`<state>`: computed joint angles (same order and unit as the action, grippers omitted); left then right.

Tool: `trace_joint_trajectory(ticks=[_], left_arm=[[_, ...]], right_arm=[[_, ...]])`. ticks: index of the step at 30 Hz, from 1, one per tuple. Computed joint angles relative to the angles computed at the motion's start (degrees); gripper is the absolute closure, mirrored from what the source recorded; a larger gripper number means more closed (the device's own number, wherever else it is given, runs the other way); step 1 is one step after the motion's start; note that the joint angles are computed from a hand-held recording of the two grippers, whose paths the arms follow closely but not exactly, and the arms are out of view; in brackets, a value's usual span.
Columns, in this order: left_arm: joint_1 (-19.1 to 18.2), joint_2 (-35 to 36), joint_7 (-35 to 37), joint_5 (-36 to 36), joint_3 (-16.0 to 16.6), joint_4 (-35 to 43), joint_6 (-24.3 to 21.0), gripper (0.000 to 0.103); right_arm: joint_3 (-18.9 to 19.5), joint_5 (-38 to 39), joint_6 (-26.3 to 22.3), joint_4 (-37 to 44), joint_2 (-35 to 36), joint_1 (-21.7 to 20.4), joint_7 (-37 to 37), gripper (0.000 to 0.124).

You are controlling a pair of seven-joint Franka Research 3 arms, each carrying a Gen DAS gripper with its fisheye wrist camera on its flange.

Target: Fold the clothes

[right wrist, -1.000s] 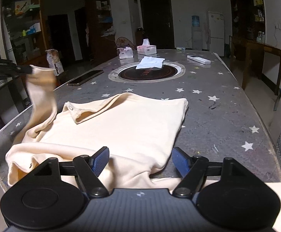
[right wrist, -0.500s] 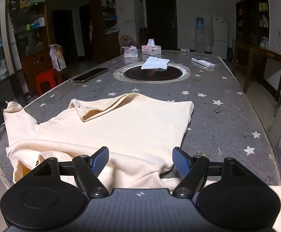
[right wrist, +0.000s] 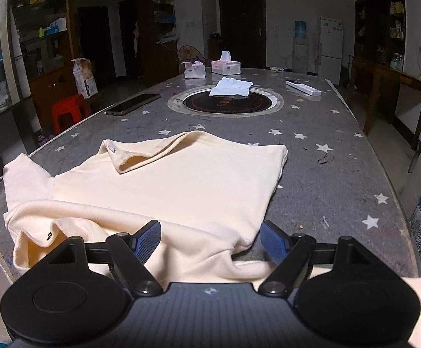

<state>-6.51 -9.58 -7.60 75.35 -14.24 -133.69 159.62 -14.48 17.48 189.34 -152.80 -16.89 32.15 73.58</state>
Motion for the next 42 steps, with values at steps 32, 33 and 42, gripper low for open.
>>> trace_joint_trajectory(ticks=[32,33,42], left_arm=[[-10.8,38.6,71.3,-61.1,-1.8,43.0,3.7,0.083],[-12.0,39.3,68.4,-61.0,0.4,44.3,4.0,0.081],[-12.9,37.7,59.4,-54.4,5.9,42.2,7.9,0.062]], right_arm=[[-16.6,22.6,-12.1,19.9,13.2,13.7,-28.9,0.047],[-16.4,24.5,-12.8,21.1,14.3,13.3,-30.1,0.047],[-11.8,32.9,-19.7,29.3,21.7,5.2,-31.7,0.063]])
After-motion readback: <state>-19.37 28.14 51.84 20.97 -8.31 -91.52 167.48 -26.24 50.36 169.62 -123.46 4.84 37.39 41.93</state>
